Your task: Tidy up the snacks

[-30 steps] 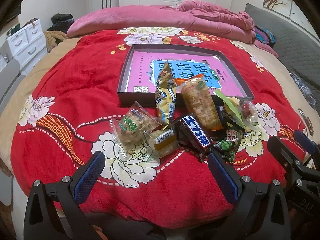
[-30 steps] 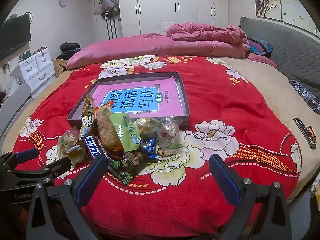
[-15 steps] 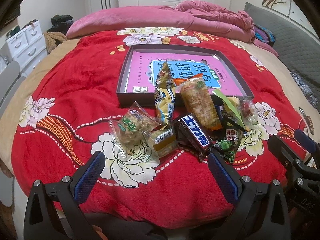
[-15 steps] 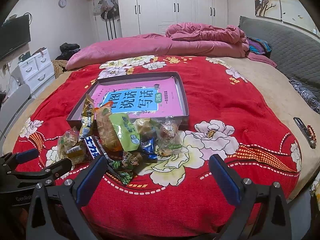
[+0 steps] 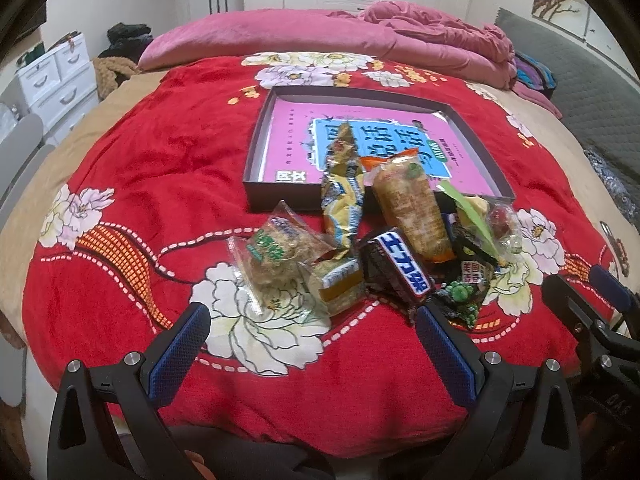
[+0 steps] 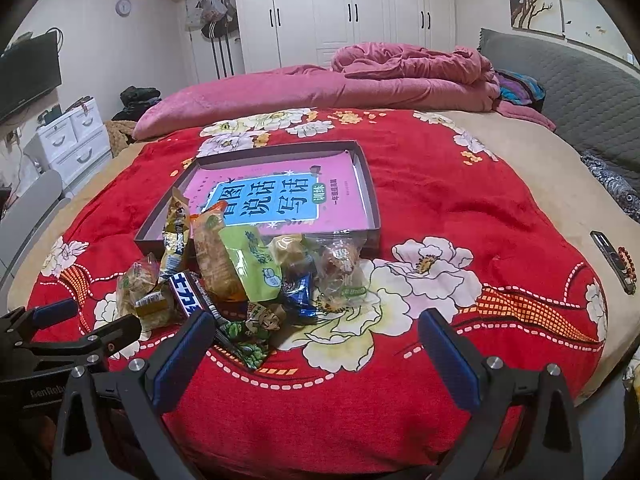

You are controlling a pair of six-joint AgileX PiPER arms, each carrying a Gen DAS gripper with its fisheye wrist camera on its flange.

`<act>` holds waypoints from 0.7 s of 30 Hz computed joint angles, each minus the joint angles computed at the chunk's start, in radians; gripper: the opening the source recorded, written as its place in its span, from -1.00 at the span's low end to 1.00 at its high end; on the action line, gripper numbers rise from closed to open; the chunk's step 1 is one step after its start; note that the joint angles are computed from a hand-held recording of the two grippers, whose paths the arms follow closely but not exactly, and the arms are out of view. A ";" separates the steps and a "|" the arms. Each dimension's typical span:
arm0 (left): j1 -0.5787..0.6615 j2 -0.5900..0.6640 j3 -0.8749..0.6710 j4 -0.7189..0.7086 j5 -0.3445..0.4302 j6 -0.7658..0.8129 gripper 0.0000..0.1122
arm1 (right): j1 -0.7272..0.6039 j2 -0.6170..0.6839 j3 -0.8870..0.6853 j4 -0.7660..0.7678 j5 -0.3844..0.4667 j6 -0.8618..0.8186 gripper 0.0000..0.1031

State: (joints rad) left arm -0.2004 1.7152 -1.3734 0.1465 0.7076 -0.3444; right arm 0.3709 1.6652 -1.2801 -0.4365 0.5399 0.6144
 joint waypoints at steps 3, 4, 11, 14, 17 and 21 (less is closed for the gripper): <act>0.019 -0.002 0.003 -0.009 -0.001 0.002 0.82 | -0.008 0.005 -0.004 0.018 -0.007 -0.010 1.00; 0.026 -0.003 0.004 -0.009 -0.001 0.000 0.82 | -0.011 0.008 -0.007 0.022 -0.008 -0.012 1.00; 0.101 0.018 -0.015 -0.076 0.022 0.011 0.82 | -0.042 0.031 -0.028 0.082 -0.015 -0.051 1.00; 0.113 0.031 -0.024 -0.080 0.027 0.005 0.82 | -0.053 0.040 -0.037 0.101 -0.018 -0.066 1.00; 0.123 0.050 -0.043 -0.086 0.026 0.004 0.82 | -0.061 0.048 -0.043 0.114 -0.020 -0.076 1.00; 0.145 0.093 -0.092 -0.115 0.038 0.020 0.82 | -0.073 0.057 -0.049 0.134 -0.024 -0.088 1.00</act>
State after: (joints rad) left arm -0.0555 1.8080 -1.4657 0.0312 0.7453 -0.3239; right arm 0.2979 1.7218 -1.3295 -0.3024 0.5159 0.5266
